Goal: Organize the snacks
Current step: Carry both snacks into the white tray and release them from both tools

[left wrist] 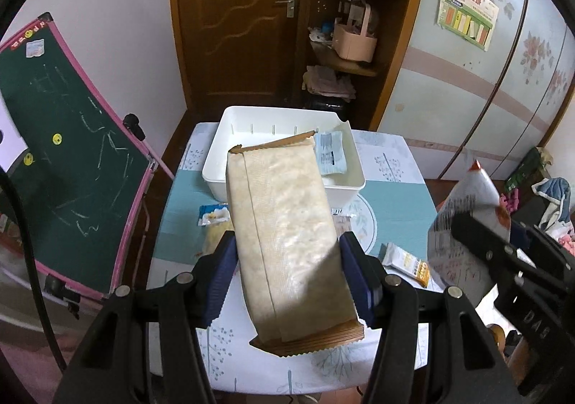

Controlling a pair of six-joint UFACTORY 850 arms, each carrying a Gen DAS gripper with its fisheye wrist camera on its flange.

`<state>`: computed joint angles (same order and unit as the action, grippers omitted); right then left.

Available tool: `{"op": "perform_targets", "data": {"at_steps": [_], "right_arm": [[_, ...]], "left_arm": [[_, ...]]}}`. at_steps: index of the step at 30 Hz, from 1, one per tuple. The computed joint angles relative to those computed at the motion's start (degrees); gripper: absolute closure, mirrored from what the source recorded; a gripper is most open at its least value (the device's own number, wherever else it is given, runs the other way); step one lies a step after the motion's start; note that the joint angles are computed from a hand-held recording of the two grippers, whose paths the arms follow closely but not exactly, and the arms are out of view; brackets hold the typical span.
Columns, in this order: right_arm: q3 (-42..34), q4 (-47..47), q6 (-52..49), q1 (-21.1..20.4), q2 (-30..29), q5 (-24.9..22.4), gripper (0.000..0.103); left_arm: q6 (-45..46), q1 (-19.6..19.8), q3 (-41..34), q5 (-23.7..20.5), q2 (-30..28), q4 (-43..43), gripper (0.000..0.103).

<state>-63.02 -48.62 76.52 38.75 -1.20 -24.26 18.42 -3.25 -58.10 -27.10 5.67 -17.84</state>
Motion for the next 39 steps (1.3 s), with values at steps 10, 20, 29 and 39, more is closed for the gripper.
{"op": "perform_targets", "data": {"at_steps": [10, 20, 29, 39], "right_arm": [[-14.5, 7.7, -10.0, -5.1, -11.8, -2.6, 0.058], [-37.0, 21.0, -24.8, -10.6, -31.3, -8.3, 0.057], [-52.6, 33.8, -38.5, -13.5, -45.7, -14.3, 0.054], [-54.9, 44.1, -42.9, -15.6, -49.7, -17.6, 0.043]], "left_arm": [[7.6, 1.5, -14.3, -0.2, -14.6, -4.7, 0.047], [4.1, 1.0, -33.8, -1.1, -33.3, 1.2, 0.046], [-1.0, 0.3, -46.5, -4.7, -46.0, 5.3, 0.008], [-3.1, 0.3, -49.2, -7.3, -49.6, 5.4, 0.006]]}}
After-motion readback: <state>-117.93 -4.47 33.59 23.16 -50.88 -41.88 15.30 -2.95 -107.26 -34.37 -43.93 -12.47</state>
